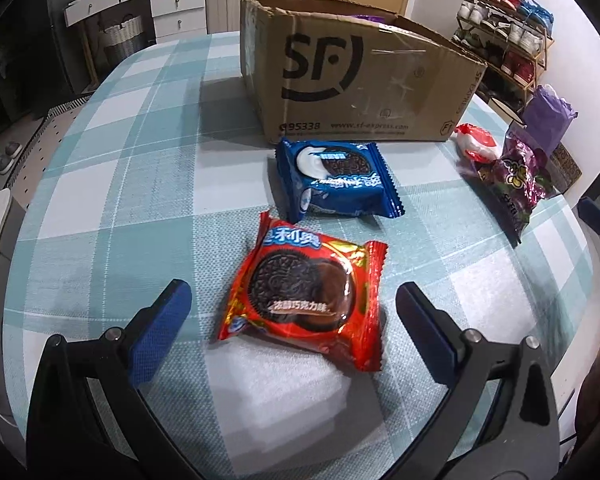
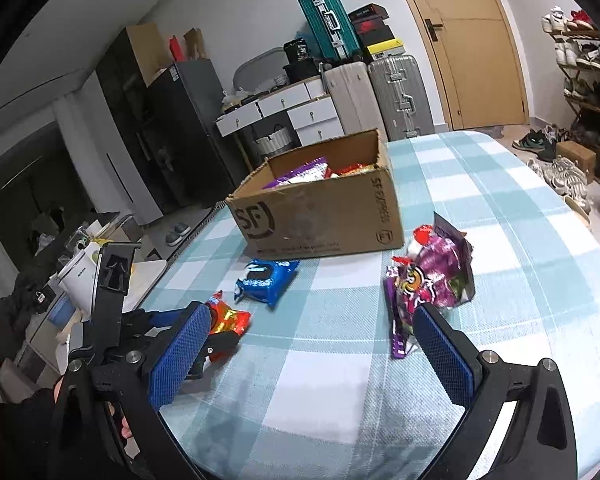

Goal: Organize snacks
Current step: 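Grasp the red Oreo pack with the left gripper while the right gripper grasps the purple candy bag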

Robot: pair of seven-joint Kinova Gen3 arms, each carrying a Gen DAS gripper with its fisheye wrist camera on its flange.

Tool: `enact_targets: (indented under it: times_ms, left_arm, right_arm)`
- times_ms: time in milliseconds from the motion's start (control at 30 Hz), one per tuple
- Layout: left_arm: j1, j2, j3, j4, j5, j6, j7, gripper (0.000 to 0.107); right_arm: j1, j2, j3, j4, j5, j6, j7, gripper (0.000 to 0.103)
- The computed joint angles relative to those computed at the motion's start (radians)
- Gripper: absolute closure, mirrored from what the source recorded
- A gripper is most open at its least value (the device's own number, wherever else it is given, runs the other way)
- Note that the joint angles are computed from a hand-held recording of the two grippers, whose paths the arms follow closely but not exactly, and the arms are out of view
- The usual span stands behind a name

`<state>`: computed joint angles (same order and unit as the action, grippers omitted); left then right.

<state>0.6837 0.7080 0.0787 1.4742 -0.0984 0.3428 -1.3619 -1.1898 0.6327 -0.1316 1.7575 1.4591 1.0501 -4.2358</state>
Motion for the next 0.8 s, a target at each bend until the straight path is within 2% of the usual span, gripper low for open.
enact_targets:
  times_ms: [67,133,167,200,233,300,367,533,800]
  left_arm:
    - [-0.027,0.007,0.033,-0.003,0.016,-0.005,-0.028,0.012]
    - [-0.014,0.006,0.02,0.001,0.006,-0.016,-0.029,0.02]
    - [-0.003,0.005,0.008,0.005,0.0,-0.024,-0.031,0.03]
    - [0.022,0.001,-0.022,0.014,-0.012,-0.037,-0.023,0.045]
    - [0.037,-0.001,-0.037,0.021,-0.032,-0.045,-0.014,0.052]
    - [0.015,-0.01,-0.014,0.042,-0.025,-0.067,-0.037,0.06]
    - [-0.025,-0.017,0.029,0.055,-0.009,-0.076,-0.066,0.062]
    - [-0.035,-0.033,0.037,0.083,0.01,-0.09,-0.097,0.062]
    - [-0.103,-0.043,0.107,0.105,0.064,-0.092,-0.16,0.062]
  right_arm:
    - [0.001,0.0,0.0,0.008,0.002,-0.002,-0.014,0.0]
    - [0.0,0.0,-0.003,0.013,0.0,-0.001,-0.021,0.0]
    - [0.001,-0.001,-0.005,0.015,-0.002,-0.002,-0.023,0.0]
    - [0.0,-0.002,-0.006,0.017,-0.006,-0.002,-0.025,0.0]
    - [0.0,-0.002,-0.007,0.017,-0.008,-0.002,-0.027,0.0]
    - [0.001,-0.002,-0.007,0.022,-0.006,-0.004,-0.037,0.0]
    - [0.001,0.0,-0.008,0.021,-0.014,-0.003,-0.036,0.001]
    - [0.0,-0.002,-0.007,0.027,-0.037,0.003,-0.047,0.0]
    - [0.017,-0.017,-0.002,0.054,-0.061,-0.026,-0.074,0.0]
